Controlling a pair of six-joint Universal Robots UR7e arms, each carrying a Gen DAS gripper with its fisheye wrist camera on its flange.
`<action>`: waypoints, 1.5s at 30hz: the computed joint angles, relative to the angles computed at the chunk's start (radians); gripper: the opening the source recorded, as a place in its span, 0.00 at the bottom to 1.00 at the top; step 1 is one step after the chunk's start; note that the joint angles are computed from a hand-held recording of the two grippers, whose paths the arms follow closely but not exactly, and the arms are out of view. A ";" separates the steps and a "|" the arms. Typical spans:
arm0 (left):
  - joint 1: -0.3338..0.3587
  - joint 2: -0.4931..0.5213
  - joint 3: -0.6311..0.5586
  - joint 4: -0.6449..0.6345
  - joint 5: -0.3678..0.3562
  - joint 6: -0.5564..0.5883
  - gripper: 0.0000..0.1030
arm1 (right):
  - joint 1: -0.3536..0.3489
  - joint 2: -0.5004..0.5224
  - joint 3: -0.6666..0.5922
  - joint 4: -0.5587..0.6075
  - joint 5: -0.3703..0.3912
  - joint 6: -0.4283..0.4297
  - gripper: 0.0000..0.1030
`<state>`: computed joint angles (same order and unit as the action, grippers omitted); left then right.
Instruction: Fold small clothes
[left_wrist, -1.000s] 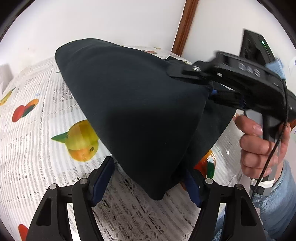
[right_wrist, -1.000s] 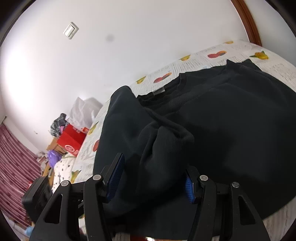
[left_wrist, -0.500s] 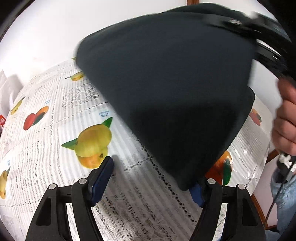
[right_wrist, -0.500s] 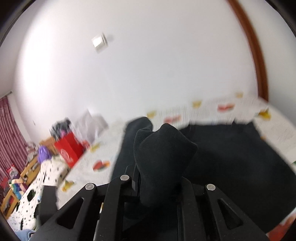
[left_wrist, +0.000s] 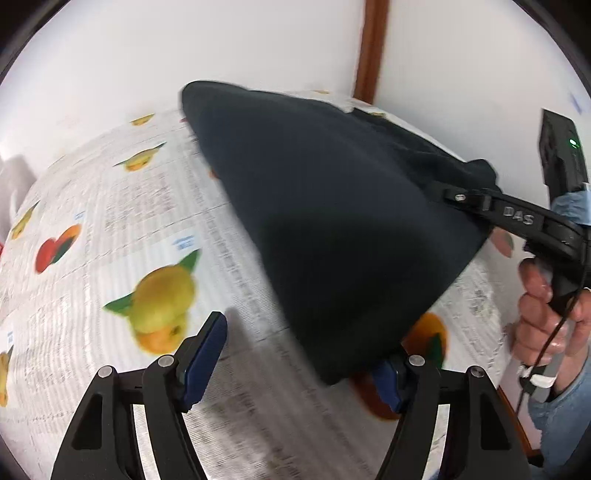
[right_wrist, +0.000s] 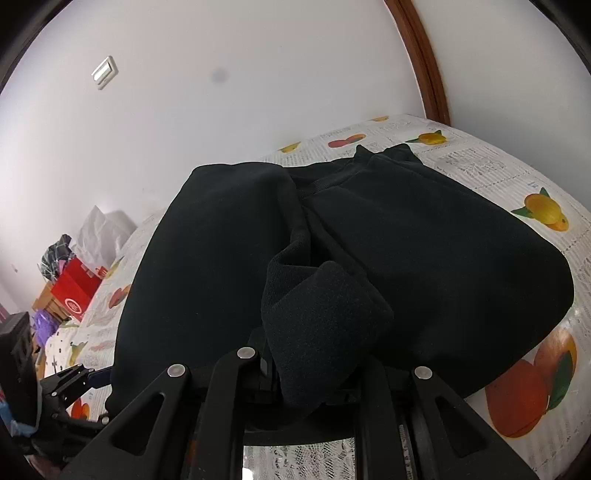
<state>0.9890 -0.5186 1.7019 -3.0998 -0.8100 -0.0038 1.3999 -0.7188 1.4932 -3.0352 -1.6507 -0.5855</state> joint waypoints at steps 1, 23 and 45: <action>-0.002 0.009 -0.012 0.008 0.004 0.001 0.67 | 0.001 -0.002 0.001 0.004 -0.005 0.002 0.15; 0.064 -0.060 0.035 -0.119 0.060 -0.028 0.17 | 0.108 0.156 -0.175 0.148 -0.130 -0.034 0.14; 0.127 -0.160 0.131 -0.138 0.044 -0.111 0.44 | 0.171 0.254 -0.251 0.231 -0.111 -0.059 0.15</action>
<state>1.1161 -0.6786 1.8324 -3.2375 -0.7656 -0.1145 1.5707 -0.4648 1.2425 -2.8042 -1.7621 -0.6445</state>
